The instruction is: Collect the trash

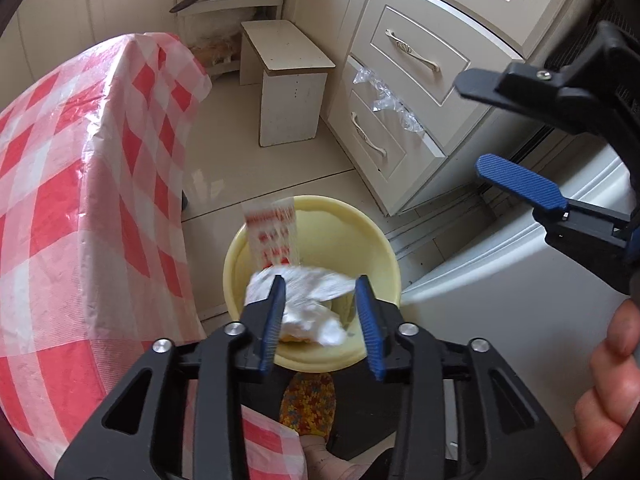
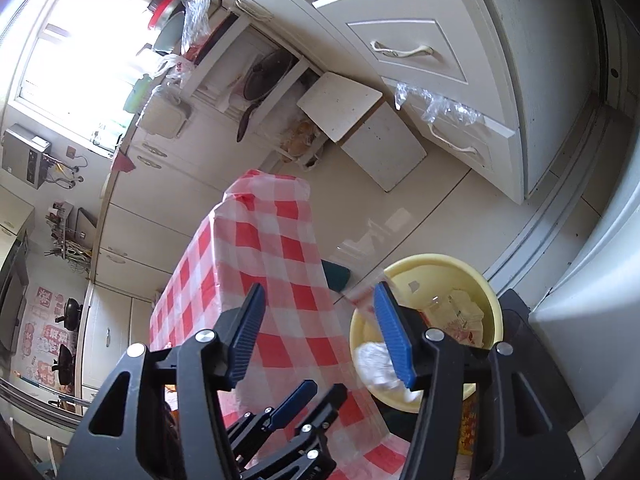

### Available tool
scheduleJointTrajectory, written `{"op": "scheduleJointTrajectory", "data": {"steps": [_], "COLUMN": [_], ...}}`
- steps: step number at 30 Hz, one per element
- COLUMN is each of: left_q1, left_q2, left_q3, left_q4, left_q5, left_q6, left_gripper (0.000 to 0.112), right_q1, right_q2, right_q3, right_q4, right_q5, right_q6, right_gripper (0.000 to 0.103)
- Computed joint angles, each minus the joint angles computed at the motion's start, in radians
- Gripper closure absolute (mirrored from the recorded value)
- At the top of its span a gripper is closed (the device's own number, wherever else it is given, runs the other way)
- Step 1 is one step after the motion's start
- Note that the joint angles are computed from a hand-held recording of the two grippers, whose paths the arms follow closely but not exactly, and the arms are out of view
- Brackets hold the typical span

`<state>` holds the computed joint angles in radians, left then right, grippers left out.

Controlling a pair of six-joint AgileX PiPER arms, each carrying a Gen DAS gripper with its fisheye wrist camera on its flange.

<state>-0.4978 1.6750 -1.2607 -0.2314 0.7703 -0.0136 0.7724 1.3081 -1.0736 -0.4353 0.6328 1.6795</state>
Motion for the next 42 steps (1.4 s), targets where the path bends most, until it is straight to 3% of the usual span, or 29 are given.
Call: {"op": "scheduleJointTrajectory", "data": {"steps": [10,21,26,30,37,42], "left_q1": [0.105,0.259,0.540,0.867,1.417,1.650], "left_q2": [-0.074,-0.356,-0.504,-0.550,-0.464,-0.361], "left_q3": [0.022,0.126,0.142,0.105,-0.037,-0.070], "left_q4": [-0.079,0.042,-0.013,-0.121,-0.377,-0.477], "left_q5": [0.031,0.093,0.163,0.220,0.316,0.299], "left_q6": [0.083,0.176,0.383,0.642,1.012,1.089], "left_gripper": [0.067,0.044,0.038,0.035,0.028,0.022], "right_q1": [0.021,0.087,0.150,0.199,0.296,0.344], "right_q2": [0.011,0.111,0.227,0.347,0.627,0.776], "right_q3": [-0.046,-0.195,-0.378,-0.573,-1.023,-1.246], "right_q4": [-0.029,-0.064,-0.058,-0.047,-0.060,0.003], "right_q5": [0.014,0.049,0.112,0.178,0.374,0.428], "right_q6": [0.000,-0.038,-0.123,-0.213,-0.390,-0.444], "right_gripper": [0.044,0.037,0.035,0.033,0.029,0.029]}}
